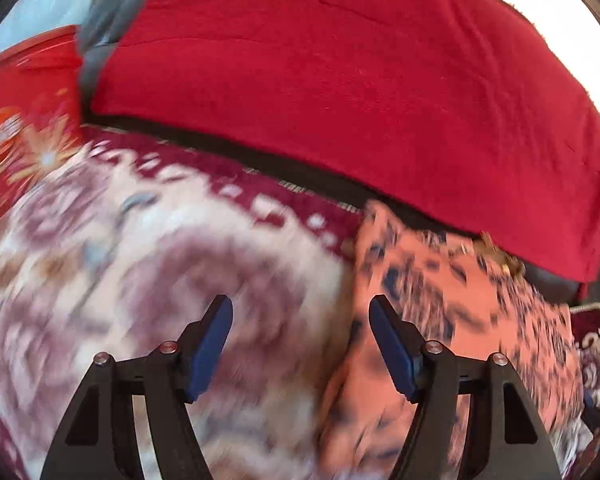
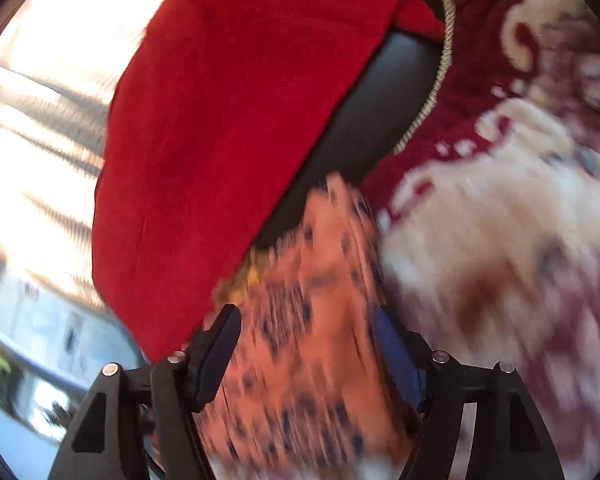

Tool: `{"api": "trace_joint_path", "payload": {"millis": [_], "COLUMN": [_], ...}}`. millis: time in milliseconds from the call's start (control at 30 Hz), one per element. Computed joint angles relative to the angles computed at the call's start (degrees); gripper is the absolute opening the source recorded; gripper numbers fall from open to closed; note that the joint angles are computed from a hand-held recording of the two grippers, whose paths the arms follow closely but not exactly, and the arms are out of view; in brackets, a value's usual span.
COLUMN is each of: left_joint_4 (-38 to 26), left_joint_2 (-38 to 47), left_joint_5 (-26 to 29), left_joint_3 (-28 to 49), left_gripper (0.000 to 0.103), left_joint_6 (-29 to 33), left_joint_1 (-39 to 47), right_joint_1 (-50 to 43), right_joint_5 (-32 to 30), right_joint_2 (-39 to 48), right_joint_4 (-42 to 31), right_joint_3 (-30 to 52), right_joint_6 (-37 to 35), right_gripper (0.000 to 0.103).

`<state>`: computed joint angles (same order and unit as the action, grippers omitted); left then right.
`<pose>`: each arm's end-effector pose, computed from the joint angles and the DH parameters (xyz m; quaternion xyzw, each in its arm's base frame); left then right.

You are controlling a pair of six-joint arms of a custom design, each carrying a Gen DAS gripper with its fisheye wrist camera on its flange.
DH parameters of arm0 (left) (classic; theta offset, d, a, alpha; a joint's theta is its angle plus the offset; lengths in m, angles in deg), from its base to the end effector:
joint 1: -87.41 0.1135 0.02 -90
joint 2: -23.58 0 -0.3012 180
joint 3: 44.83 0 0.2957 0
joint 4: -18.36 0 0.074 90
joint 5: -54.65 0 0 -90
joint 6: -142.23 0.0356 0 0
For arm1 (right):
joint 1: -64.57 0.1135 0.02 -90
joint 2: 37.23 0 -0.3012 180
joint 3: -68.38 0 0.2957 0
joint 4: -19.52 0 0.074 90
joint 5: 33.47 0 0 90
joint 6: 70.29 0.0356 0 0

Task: Fold small clothes
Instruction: 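Lift the hem with both grippers and fold it toward the collar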

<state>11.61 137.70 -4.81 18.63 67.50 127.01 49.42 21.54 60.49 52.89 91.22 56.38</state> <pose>0.3096 0.2327 0.0715 -0.1229 0.9207 -0.0996 0.3567 0.2127 -0.0364 0.0581 0.2689 0.8361 0.3424 0.3336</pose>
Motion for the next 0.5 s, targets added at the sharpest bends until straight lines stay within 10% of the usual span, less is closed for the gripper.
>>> {"api": "trace_joint_path", "payload": {"millis": [200, 400, 467, 500], "left_joint_4": [-5.3, 3.3, -1.0, -5.4], "left_joint_2": [-1.9, 2.9, 2.7, 2.7], "left_joint_5": [8.6, -3.1, -2.5, -3.0], "left_joint_3": [-7.9, -6.5, -3.6, -1.4], "left_gripper": [0.081, 0.086, 0.035, 0.022], "left_joint_6": [4.5, -12.5, -12.9, -12.1], "left_joint_1": [4.7, -6.6, -8.0, -8.5], "right_joint_1": [8.8, 16.2, 16.3, 16.5], "right_joint_5": [2.2, 8.9, 9.9, 9.9], "right_joint_2": [12.6, 17.5, 18.6, 18.4], "right_joint_4": [19.7, 14.8, 14.4, 13.2], "right_joint_3": [-7.5, 4.5, 7.5, 7.6], "right_joint_6": [8.0, 20.1, 22.9, 22.2], "right_gripper": [0.073, 0.073, 0.053, 0.013]}}
